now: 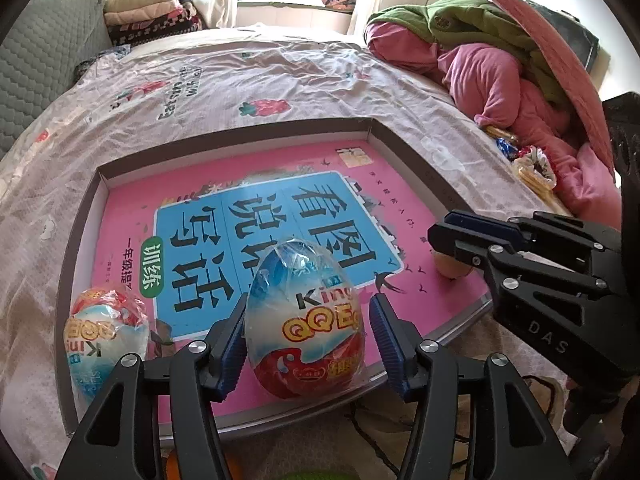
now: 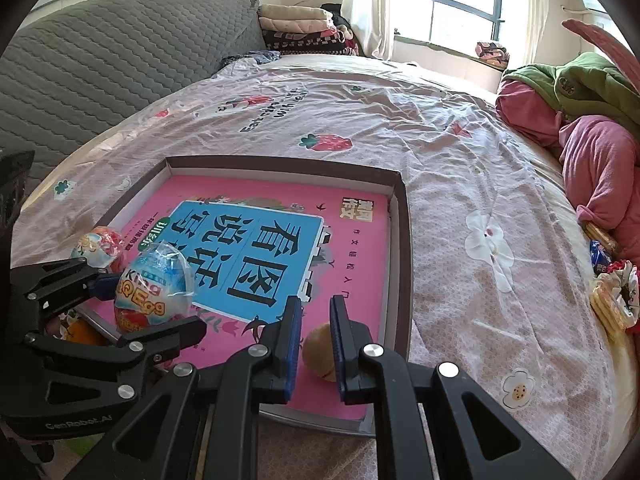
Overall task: Organize objects
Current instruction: 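Open the left tool to release the Kinder egg onto the book, then withdraw both open tools from the tray toward the green ring and fabric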
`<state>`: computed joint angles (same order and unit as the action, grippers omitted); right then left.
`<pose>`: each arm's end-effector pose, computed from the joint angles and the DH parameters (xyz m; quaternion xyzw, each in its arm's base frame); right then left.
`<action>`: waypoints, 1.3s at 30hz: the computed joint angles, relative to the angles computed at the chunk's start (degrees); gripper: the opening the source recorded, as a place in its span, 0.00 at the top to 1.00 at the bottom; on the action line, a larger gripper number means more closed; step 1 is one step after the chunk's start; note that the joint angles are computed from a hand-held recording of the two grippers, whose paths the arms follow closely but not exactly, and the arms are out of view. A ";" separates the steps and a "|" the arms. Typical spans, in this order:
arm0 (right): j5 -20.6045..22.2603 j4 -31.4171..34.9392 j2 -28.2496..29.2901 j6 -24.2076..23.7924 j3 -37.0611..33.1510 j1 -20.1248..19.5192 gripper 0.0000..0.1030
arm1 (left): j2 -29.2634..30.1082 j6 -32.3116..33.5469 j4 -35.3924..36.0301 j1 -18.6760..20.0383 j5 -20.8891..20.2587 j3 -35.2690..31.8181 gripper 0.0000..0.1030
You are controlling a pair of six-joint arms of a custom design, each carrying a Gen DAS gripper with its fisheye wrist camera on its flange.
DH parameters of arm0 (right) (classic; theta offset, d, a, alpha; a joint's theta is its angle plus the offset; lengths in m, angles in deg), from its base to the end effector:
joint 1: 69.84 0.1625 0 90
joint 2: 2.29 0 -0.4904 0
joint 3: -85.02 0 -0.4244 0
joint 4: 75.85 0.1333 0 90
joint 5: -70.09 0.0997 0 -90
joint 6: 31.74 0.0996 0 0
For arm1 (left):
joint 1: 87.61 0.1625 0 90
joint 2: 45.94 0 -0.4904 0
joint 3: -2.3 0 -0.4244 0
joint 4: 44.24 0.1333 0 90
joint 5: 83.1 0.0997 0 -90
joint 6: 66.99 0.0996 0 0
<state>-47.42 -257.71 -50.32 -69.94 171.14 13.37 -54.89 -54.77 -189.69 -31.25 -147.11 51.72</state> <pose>-0.0070 -0.7969 0.2935 0.1310 -0.8631 0.3247 0.3640 -0.3661 -0.8696 -0.0974 0.3494 0.9012 -0.1662 0.1955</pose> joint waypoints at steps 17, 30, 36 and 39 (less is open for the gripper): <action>-0.40 -1.08 -0.75 0.26 0.78 0.12 0.76 | -1.26 1.07 -1.43 -1.01 0.81 1.40 0.36; -0.13 -2.93 -1.81 -0.59 2.17 0.60 0.66 | -4.01 2.46 -5.57 -2.07 2.59 5.25 0.30; 0.10 -4.48 -2.35 -1.35 3.21 0.90 0.61 | -6.01 2.39 -7.67 -2.22 2.47 8.14 0.30; 0.31 -5.14 -2.60 -1.79 3.73 1.03 0.61 | -7.30 1.95 -8.86 -1.97 2.24 9.91 0.30</action>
<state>-47.11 -262.85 -52.92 -71.73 174.87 14.40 -62.19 -52.82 -198.55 -33.22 -144.87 61.63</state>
